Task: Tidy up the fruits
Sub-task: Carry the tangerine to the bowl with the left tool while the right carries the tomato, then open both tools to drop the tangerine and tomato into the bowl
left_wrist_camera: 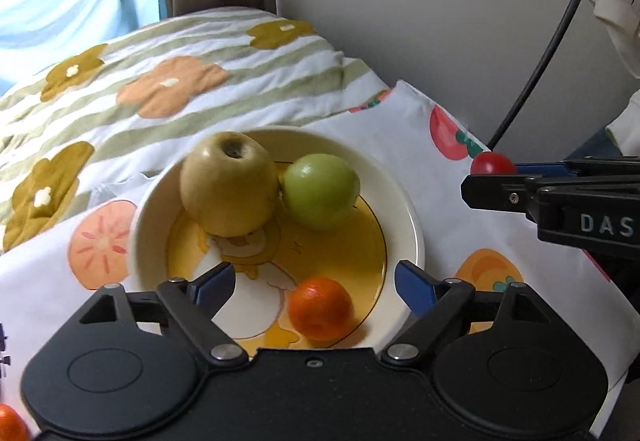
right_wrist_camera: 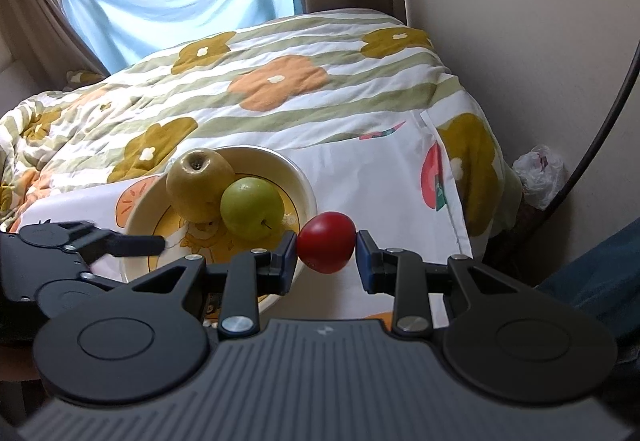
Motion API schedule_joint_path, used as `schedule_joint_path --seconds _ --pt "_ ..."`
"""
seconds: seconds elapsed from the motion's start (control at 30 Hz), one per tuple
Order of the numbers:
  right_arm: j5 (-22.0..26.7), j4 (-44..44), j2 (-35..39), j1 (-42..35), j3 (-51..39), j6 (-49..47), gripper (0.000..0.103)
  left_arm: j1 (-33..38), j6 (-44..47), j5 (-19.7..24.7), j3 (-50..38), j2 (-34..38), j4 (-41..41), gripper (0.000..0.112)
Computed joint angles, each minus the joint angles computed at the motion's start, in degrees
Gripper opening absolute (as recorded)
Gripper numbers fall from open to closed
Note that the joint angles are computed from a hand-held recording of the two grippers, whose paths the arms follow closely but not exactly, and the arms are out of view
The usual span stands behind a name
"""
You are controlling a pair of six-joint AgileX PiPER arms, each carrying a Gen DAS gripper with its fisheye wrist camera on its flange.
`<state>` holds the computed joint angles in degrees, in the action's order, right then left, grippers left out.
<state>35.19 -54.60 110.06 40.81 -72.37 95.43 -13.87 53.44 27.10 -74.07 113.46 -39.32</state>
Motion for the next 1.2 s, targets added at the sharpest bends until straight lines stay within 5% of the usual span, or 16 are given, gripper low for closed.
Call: schedule_joint_path --seconds 0.47,0.97,1.0,1.13,1.2 --pt "-4.74 3.92 4.07 -0.79 -5.46 -8.41 0.046 6.3 0.27 -6.66 10.51 -9.44 -4.29 0.099" --pt "-11.3 5.45 10.85 -2.42 -8.83 -10.89 0.048 5.25 -4.46 -13.45 15.45 -11.05 2.87 0.1" --pt "-11.77 3.09 10.65 -2.31 -8.14 -8.98 0.054 5.01 -5.06 -13.82 15.7 -11.1 3.38 0.1" --pt "-11.07 -9.9 9.14 -0.94 -4.93 3.59 0.103 4.76 -5.29 -14.46 16.96 -11.93 3.82 0.1" --pt "-9.98 -14.47 8.23 -0.33 -3.15 8.7 0.103 4.51 -5.8 -15.24 17.89 -12.62 4.71 0.1"
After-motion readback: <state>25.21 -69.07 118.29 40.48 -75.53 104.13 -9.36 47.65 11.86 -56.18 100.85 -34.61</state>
